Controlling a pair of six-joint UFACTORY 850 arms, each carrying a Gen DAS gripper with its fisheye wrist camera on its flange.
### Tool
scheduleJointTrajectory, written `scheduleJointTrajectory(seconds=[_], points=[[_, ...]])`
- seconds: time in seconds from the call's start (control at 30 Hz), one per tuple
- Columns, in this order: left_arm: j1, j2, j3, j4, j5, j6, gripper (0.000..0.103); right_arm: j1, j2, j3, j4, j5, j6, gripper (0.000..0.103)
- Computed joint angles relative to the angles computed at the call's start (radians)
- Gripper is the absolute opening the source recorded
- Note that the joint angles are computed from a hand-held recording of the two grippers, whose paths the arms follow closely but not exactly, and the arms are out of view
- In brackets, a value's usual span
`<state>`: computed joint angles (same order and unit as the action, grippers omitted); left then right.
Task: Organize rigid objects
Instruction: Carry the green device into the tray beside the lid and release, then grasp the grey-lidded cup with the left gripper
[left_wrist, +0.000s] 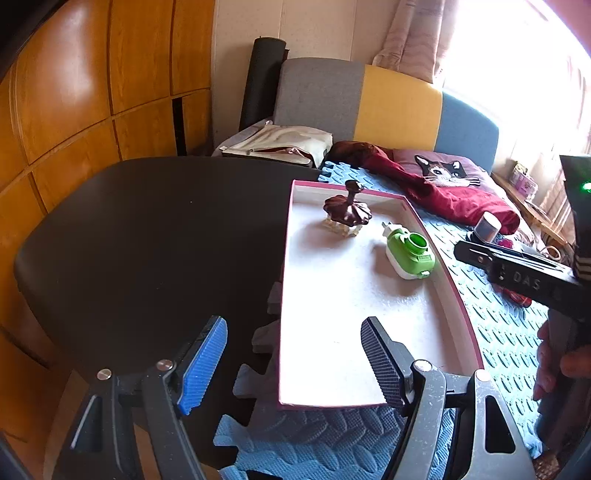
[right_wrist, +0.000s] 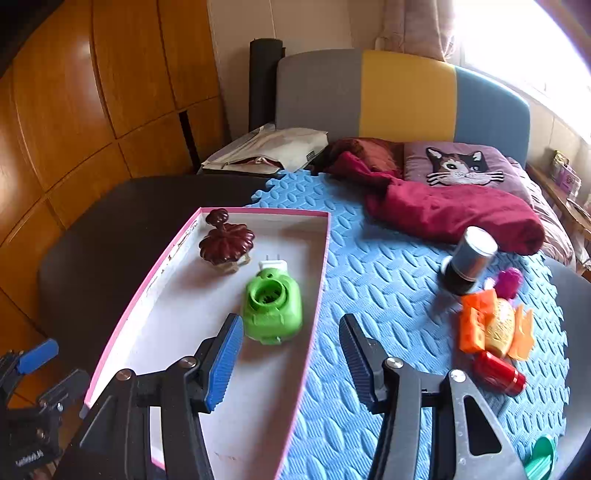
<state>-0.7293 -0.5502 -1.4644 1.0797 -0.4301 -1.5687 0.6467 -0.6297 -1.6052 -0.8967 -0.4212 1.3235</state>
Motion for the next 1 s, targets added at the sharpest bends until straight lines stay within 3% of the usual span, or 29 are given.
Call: scheduleJointTrajectory(seconds=[0.37, 0.8, 1.0], points=[[-0.016, -0.02, -0.039, -0.046, -0.015, 0.087, 0.076, -0.022, 0.144, 0.203, -0.179, -0.019, 0.19, 0.055], [-0.041, -0.099, -0.188, -0.155, 0.003, 0.298, 0.076, -0.149, 0.296, 0.437, -0.339, -0.217, 0.444, 0.055], [-0.054, -0.202, -0.365, -0.333, -0.019, 0.531, 0.076, -0.21, 0.331, 0.505, -0.351, -0.163, 0.595, 0.055]])
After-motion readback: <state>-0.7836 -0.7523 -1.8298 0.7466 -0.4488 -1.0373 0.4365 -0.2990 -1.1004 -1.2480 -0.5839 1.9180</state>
